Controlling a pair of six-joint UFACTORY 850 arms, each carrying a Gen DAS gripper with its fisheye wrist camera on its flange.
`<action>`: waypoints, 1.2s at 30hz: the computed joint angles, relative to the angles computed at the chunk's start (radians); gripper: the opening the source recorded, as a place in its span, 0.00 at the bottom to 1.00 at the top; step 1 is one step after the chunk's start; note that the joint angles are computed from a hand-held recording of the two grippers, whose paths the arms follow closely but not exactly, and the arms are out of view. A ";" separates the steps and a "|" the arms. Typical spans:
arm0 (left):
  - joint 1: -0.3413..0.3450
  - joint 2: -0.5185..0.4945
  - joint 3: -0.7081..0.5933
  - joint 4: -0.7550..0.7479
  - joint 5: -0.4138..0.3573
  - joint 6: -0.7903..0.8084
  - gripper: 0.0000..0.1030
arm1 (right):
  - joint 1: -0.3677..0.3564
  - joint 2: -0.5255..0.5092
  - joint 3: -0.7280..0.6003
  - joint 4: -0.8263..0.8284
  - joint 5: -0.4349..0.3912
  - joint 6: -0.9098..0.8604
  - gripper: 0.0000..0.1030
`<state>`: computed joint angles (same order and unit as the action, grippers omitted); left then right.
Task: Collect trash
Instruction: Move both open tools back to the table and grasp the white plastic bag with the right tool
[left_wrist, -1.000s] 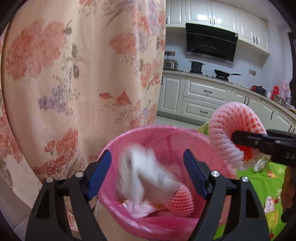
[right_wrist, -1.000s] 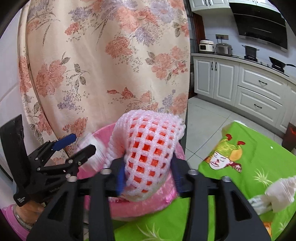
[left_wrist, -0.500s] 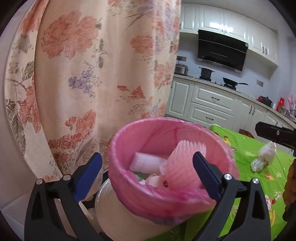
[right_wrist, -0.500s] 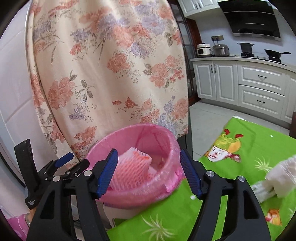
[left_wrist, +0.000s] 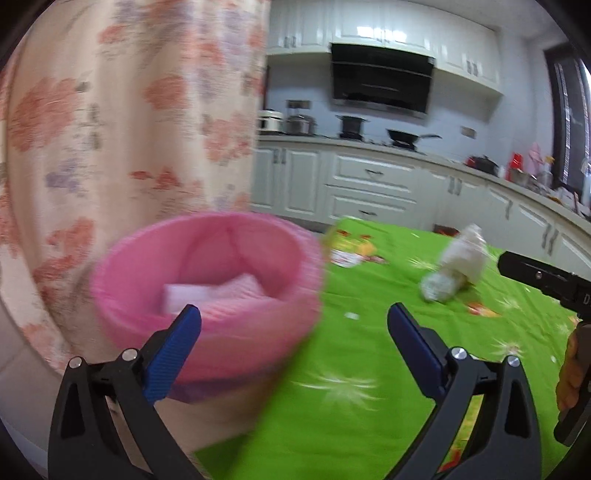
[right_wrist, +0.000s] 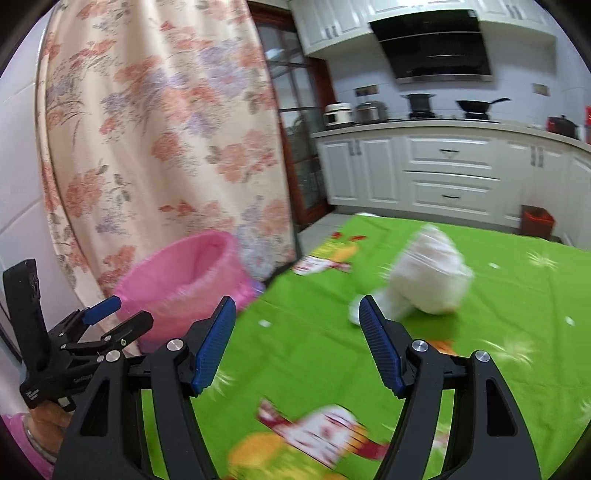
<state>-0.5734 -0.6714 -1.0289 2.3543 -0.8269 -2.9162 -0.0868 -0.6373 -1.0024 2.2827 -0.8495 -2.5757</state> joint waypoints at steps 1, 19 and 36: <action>-0.015 -0.020 -0.030 -0.009 0.011 0.023 0.95 | -0.014 -0.002 0.007 0.017 0.002 -0.012 0.65; -0.072 -0.230 -0.375 -0.191 0.098 0.311 0.95 | -0.092 -0.143 -0.189 0.109 0.151 0.055 0.73; -0.061 -0.194 -0.301 -0.182 0.013 0.170 0.95 | 0.015 -0.291 -0.516 -0.111 0.398 0.309 0.74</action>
<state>-0.6343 -0.8658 -1.3294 2.1718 -0.8143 -2.7459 -0.0722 -0.9282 -1.5186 2.1715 -0.4513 -2.2669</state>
